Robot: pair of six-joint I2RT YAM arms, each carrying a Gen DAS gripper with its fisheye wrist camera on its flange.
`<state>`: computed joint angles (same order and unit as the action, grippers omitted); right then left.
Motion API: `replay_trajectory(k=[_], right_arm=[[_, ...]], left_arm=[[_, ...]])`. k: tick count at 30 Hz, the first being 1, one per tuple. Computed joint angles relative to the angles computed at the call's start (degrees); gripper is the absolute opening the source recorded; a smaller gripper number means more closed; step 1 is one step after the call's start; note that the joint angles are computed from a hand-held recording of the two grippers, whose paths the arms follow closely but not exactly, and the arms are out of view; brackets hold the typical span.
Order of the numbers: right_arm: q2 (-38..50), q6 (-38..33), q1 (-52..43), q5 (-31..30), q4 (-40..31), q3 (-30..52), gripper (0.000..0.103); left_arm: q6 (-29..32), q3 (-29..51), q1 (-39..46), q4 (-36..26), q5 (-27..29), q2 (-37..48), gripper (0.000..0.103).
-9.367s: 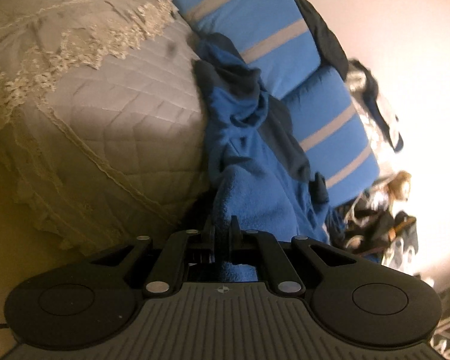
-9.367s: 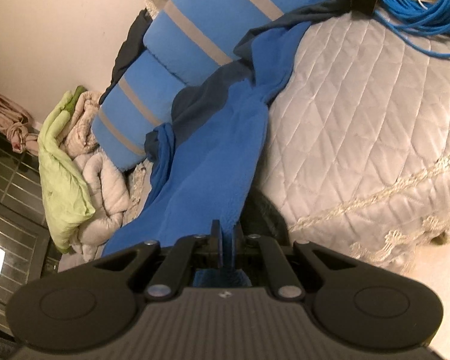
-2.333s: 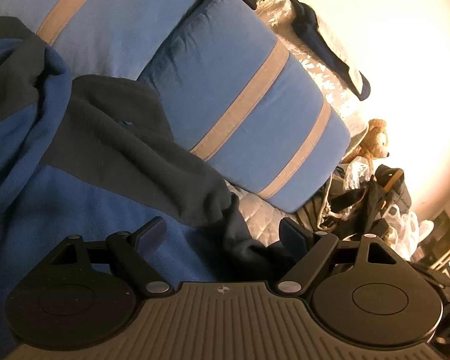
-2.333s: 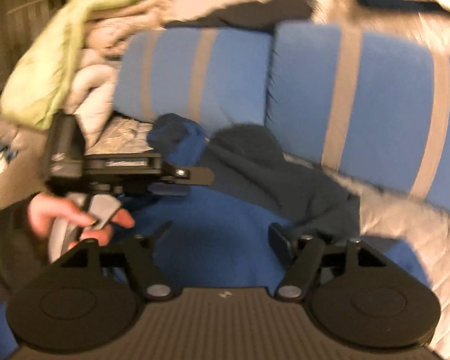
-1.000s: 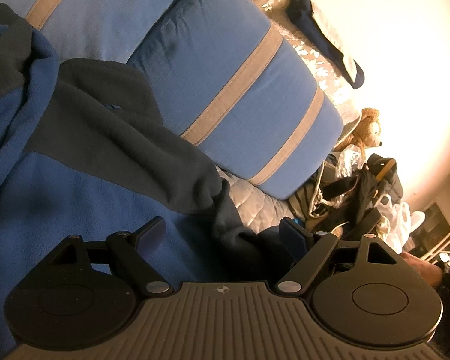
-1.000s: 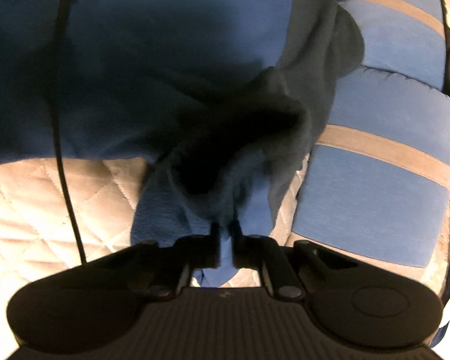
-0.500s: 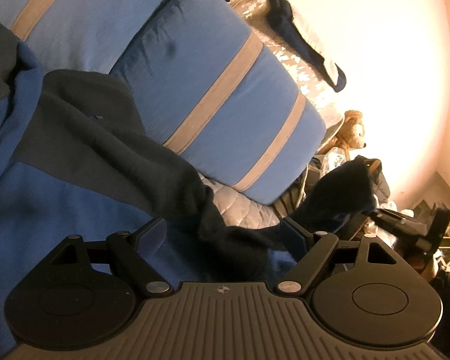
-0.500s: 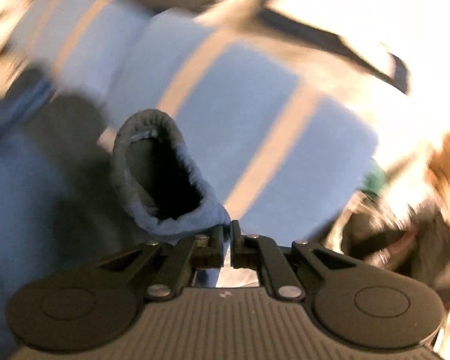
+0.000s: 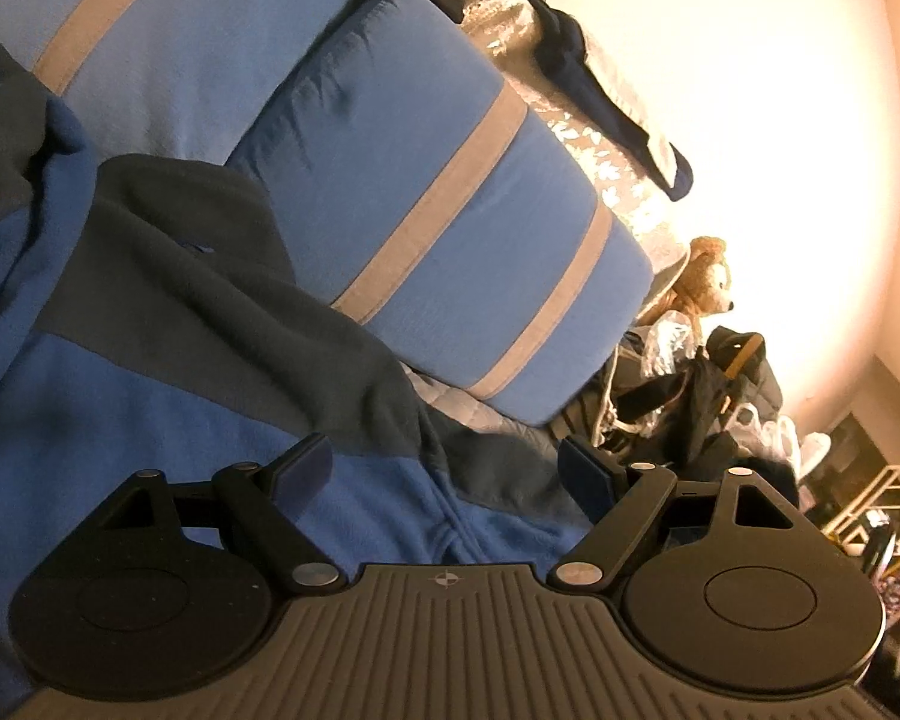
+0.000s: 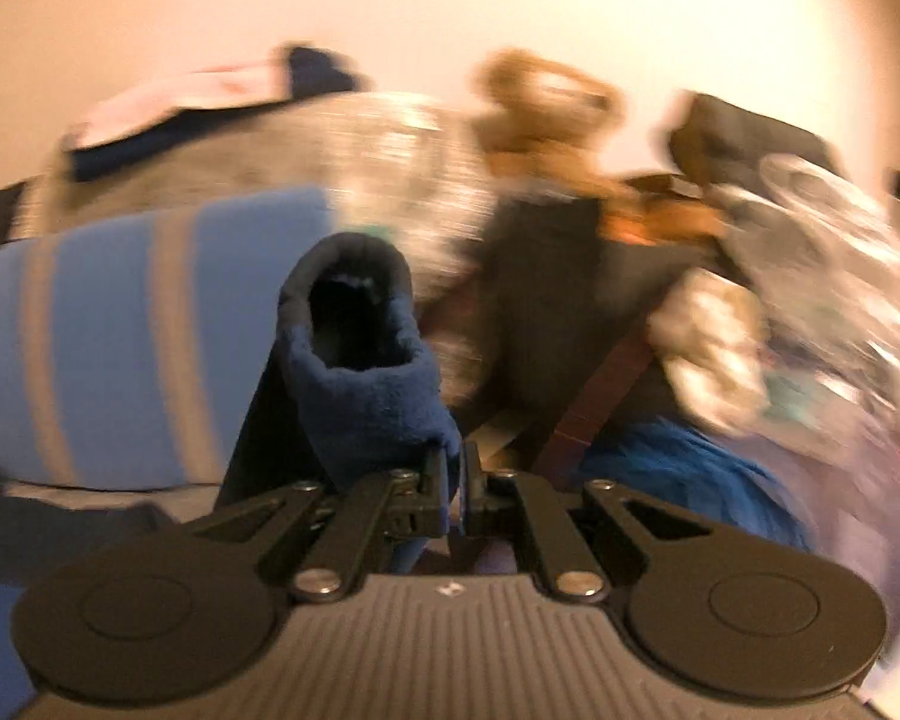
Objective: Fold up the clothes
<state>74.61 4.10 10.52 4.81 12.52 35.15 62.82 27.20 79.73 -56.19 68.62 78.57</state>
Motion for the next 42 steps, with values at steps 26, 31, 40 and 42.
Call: replay_trajectory(k=[26,31,40,42], right_arm=[[3.88,7.60,-6.91,7.84,10.26,-22.00,0.047],[-0.85,-0.25,-1.04,15.16,16.68,-26.94,0.077],[18.22,-12.73,0.39,28.17,30.19,-19.35,0.076],[21.64,-15.94,1.41,30.36,34.69,-18.52,0.076]], left_arm=[[-5.13,0.24,-0.98,2.32,-1.64,-1.54,0.083],[-7.19,0.22,-1.34,3.38,-2.62,-2.08,0.083],[-10.55,-0.86,-1.91,6.23,-3.65,-3.82,0.083],[-11.21,-1.10,-2.14,6.79,-3.74,-4.19,0.083]])
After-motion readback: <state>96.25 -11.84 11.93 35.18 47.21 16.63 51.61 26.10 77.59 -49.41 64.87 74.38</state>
